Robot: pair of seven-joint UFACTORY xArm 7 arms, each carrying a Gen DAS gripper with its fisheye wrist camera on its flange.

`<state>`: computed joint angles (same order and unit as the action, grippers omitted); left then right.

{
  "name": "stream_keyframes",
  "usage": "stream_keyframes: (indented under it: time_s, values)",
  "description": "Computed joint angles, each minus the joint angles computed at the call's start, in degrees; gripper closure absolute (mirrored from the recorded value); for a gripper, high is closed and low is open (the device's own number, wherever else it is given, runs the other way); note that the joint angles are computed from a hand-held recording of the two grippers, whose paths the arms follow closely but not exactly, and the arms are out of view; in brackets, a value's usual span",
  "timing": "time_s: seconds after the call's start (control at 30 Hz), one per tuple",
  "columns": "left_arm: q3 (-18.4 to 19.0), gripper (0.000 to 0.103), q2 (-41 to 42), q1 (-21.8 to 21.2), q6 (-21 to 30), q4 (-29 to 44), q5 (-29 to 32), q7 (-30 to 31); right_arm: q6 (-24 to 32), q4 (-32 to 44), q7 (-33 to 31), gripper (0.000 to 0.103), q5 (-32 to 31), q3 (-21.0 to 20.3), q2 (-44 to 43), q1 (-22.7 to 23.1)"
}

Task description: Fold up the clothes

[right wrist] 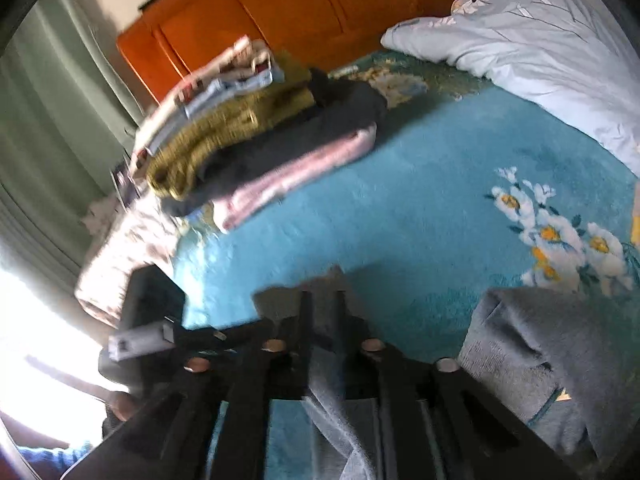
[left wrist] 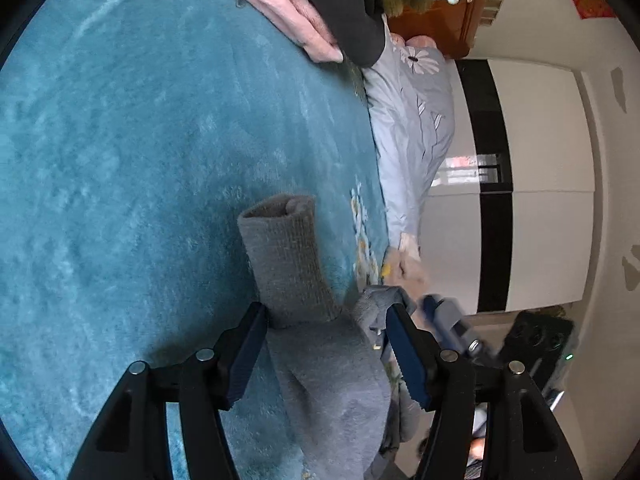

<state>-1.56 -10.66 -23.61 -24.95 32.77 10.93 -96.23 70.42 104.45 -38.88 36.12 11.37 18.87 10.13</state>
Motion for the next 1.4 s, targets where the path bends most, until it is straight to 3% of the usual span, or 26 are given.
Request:
stream_keyframes:
  time_s: [0.07, 0.3, 0.5, 0.53, 0.57, 0.6, 0.63, 0.7, 0.8, 0.9, 1.07, 1.17, 1.23, 1.33, 1.4]
  values:
    - [-1.23, 0.036, -0.90, 1.14, -2.41, -1.68, -2.78, 0.96, -1.38, -2.75, -1.84, 0.050, -1.94, 0.02, -1.16, 0.86]
    - [0.54, 0.034, -1.30, 1.62, -4.99, -3.44, -1.45, -0.92, -7.78, -14.48, -11.28, 0.049, -12.77, 0.49, -7.67, 6.45]
    - [-1.37, 0.034, -2.96, 2.82, -5.76, -5.85, -3.67, -0.37, -17.85, -23.54, -10.78, 0.050, -21.34, 0.34, -11.30, 10.36]
    - [-2.25, 0.034, -3.59, 3.13, -5.01, -6.13, -5.10, 0.45, -19.28, -24.42, -9.13, 0.052, -23.70, 0.21, -11.30, 11.03]
    - [-2.56, 0.034, -4.33, 3.17, -4.25, -6.58, -5.85, 1.07, -19.00, -24.08, -7.86, 0.065, -24.87, 0.10, -10.83, 11.29]
    - [-2.88, 0.034, -5.01, 3.18, -3.71, -7.05, -6.72, 1.73, -18.69, -23.71, -6.59, 0.087, -26.02, -0.01, -10.34, 11.54]
    - [-3.21, 0.034, -5.46, 3.14, -4.00, -7.58, -7.70, 2.33, -18.33, -23.30, -5.28, 0.095, -27.07, -0.11, -9.85, 11.75]
    - [-3.56, 0.034, -6.48, 2.90, -4.83, -8.86, -9.27, 3.20, -17.94, -22.41, -3.43, 0.098, -26.87, -0.28, -9.38, 11.48]
    - [-5.11, 0.034, -8.16, 3.30, -5.77, -10.64, -12.57, 5.18, -15.90, -20.02, -3.04, 0.099, -21.69, -0.28, -9.33, 9.80]
    - [-6.40, 0.033, -9.23, 3.41, -6.72, -11.92, -15.51, 6.74, -9.61, -14.63, -4.91, 0.099, -10.64, -0.32, -9.20, 6.45]
    - [-6.96, 0.033, -4.67, 2.54, -16.54, -10.67, -16.76, 6.96, 4.32, -6.08, -6.96, 0.099, 3.81, -0.71, -7.92, 1.89]
    - [-7.28, 0.029, 0.08, 2.42, -25.20, -8.32, -15.81, 7.27, 14.07, -2.02, -7.49, 0.099, 12.70, -0.84, -6.09, -1.32]
    - [-7.37, 0.027, 5.06, 2.34, -33.82, -6.26, -14.95, 5.51, 19.19, 0.19, -6.08, 0.099, 16.64, -0.70, -4.58, -2.79]
    - [-7.85, 0.027, 14.27, 2.79, -48.16, -1.45, -13.20, 2.09, 24.87, 2.51, -4.62, 0.099, 21.90, -0.17, -2.36, -4.88]
    - [-8.56, 0.027, 19.71, 3.02, -56.54, 2.24, -12.41, 0.28, 25.70, 1.77, -4.41, 0.099, 22.63, -0.32, -2.94, -5.52]
